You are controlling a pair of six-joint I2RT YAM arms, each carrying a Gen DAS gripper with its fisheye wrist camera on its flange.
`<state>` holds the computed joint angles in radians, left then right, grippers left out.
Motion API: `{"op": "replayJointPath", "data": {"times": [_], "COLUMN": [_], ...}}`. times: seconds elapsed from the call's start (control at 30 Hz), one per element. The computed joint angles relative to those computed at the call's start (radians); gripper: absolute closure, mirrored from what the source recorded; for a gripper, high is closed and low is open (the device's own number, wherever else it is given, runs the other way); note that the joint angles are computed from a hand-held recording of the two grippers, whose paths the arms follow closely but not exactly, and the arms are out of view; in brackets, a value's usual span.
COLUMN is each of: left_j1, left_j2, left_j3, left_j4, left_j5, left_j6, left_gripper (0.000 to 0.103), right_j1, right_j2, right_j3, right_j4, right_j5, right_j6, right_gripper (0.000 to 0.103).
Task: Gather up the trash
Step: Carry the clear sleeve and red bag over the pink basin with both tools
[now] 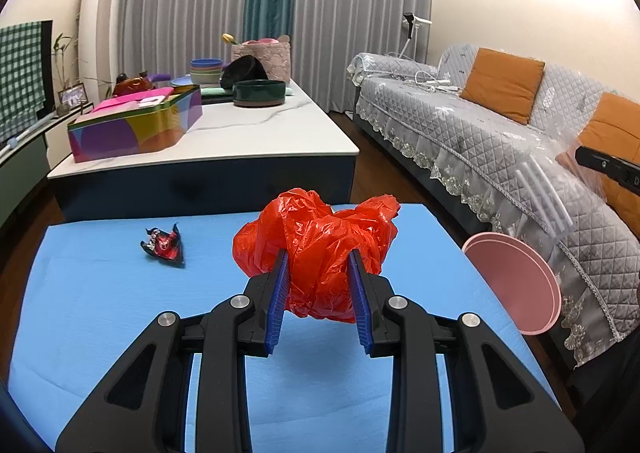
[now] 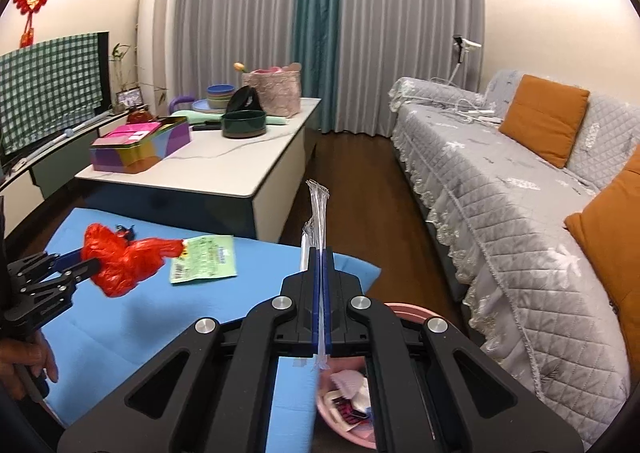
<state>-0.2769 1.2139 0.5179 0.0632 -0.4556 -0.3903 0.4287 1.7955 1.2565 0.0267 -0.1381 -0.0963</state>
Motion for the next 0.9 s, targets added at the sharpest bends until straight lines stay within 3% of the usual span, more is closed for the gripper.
{"op": "replayJointPath", "data": {"times": [0.9], "left_j1": [-0.138], "left_j2": [0.353], "left_j3": [0.245], "left_j4": [0.071], "left_j5": [0.002], "left_j6": [-0.015], "left_gripper": [0.074], "right_j1": [-0.166], "right_j2": [0.132], "right_j3": [0.033], "right_j4": [0.034], "right_j5": [-0.065], "right_j6": [0.037], "right_gripper": [0.102]}}
